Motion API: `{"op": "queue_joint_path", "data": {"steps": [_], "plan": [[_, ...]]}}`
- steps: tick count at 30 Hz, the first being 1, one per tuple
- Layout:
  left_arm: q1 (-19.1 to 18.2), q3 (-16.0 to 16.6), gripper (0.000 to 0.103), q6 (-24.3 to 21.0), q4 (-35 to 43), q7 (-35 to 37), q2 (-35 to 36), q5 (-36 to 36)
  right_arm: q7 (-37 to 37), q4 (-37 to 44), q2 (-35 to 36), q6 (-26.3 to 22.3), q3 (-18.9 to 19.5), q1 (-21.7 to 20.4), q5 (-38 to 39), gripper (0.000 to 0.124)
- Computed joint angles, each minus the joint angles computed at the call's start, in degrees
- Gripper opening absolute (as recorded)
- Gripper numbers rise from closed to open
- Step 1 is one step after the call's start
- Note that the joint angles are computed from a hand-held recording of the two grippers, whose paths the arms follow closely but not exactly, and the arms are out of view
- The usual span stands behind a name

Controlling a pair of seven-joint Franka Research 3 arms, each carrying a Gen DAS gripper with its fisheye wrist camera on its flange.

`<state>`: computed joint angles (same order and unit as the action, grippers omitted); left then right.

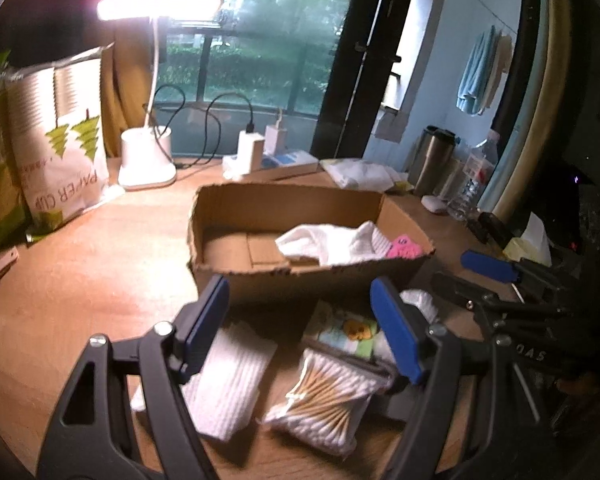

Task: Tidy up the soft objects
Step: 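Open both grippers and withdraw them from the box, then grasp the cotton swab bag with the left gripper while the right grasps bubble wrap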

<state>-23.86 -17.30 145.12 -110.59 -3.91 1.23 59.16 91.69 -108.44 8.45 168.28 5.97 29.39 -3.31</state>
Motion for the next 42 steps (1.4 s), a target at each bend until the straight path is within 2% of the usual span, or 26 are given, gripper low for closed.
{"op": "queue_joint_path", "data": {"steps": [16, 18, 21, 22, 26, 30, 42], "plan": [[0.0, -0.4, 0.075, 1.7, -4.0, 1.1, 0.0, -4.9, -3.8, -0.3, 2.0, -3.4, 1.3, 0.3, 3.6, 0.063], [-0.2, -0.4, 0.075, 2.0, -3.8, 1.7, 0.3, -5.3, -5.1, -0.4, 2.0, -3.5, 1.7, 0.1, 4.7, 0.047], [-0.6, -0.3, 0.075, 2.8, -3.5, 3.4, 1.0, -6.2, -5.9, -1.5, 1.3, -2.3, 1.4, 0.5, 3.9, 0.039], [-0.7, -0.3, 0.075, 3.3, -3.3, 4.3, 1.4, -6.9, -6.2, -2.0, 0.9, -1.7, 1.4, 0.6, 3.9, 0.028], [-1.3, -0.2, 0.075, 4.5, -2.8, 7.0, 2.4, -8.2, -6.2, -4.0, -0.8, 0.9, 1.4, 0.3, 4.3, 0.028], [-1.9, -0.1, 0.075, 4.8, -1.6, 13.2, 4.4, -12.3, -6.3, -5.4, -2.2, 2.6, 1.4, -0.1, 4.6, 0.028], [-4.0, 0.8, 0.074, 0.7, 1.4, 20.9, 7.5, -17.3, -4.9, -7.3, -3.8, 4.0, 1.4, -1.5, 4.6, 0.028]]}}
